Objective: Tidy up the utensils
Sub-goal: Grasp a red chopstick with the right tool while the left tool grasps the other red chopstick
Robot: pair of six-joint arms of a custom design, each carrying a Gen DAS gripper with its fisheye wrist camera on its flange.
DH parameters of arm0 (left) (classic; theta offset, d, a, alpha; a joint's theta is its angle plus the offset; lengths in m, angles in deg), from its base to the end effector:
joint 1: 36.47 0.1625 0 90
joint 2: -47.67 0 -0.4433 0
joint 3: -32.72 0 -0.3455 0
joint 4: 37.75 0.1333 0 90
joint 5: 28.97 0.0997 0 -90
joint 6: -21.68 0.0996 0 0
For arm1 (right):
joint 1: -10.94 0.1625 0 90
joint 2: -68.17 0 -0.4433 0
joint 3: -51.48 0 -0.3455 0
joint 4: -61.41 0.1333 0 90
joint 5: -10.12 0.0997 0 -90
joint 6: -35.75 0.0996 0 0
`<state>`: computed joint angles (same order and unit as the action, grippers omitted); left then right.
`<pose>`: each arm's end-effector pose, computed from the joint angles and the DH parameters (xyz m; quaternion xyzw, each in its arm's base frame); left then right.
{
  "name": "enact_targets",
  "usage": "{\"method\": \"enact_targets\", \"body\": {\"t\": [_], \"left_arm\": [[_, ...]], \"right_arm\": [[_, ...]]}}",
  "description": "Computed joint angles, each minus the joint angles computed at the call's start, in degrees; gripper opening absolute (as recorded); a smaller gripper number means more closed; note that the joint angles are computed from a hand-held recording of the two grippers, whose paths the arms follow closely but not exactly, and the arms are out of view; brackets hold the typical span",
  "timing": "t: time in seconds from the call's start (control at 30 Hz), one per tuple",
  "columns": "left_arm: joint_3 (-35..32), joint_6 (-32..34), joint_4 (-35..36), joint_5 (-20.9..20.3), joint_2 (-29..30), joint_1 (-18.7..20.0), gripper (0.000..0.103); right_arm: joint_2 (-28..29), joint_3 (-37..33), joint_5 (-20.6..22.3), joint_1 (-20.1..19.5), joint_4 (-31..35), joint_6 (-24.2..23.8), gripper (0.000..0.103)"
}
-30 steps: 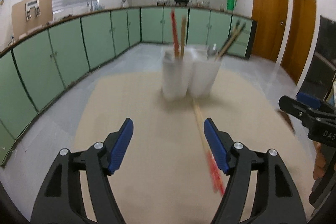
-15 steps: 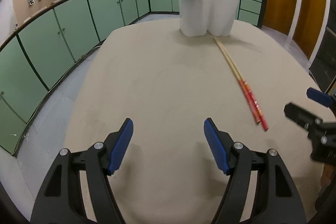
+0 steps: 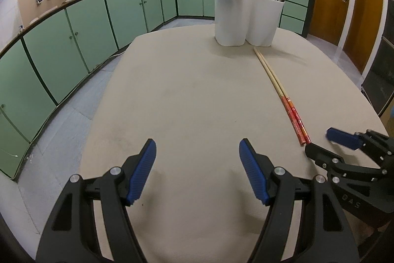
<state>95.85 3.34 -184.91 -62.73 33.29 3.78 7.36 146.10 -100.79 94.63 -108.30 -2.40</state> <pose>-0.4434 -0.6585 -0.0273 0.2048 0.8561 -0.3167 0.3533 0.0269 -0.6463 0.3641 0.1803 -0.8902 0.2917 0.2997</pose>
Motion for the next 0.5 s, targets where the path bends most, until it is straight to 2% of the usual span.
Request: {"method": "enact_targets", "body": {"t": [0.2, 0.27, 0.5], "left_arm": [[-1.32, 0.01, 0.96, -0.94, 0.82, -0.08, 0.069], [-1.94, 0.18, 1.33, -1.32, 1.25, -0.21, 0.069], [-4.71, 0.96, 2.07, -3.62, 3.20, -0.67, 0.069]], "right_arm": [[-0.16, -0.40, 0.35, -0.25, 0.72, 0.88, 0.022], [-0.19, -0.68, 0.78, -0.34, 1.55, 1.00, 0.008], [-1.34, -0.88, 2.57, -1.30, 2.55, 1.47, 0.006]]}}
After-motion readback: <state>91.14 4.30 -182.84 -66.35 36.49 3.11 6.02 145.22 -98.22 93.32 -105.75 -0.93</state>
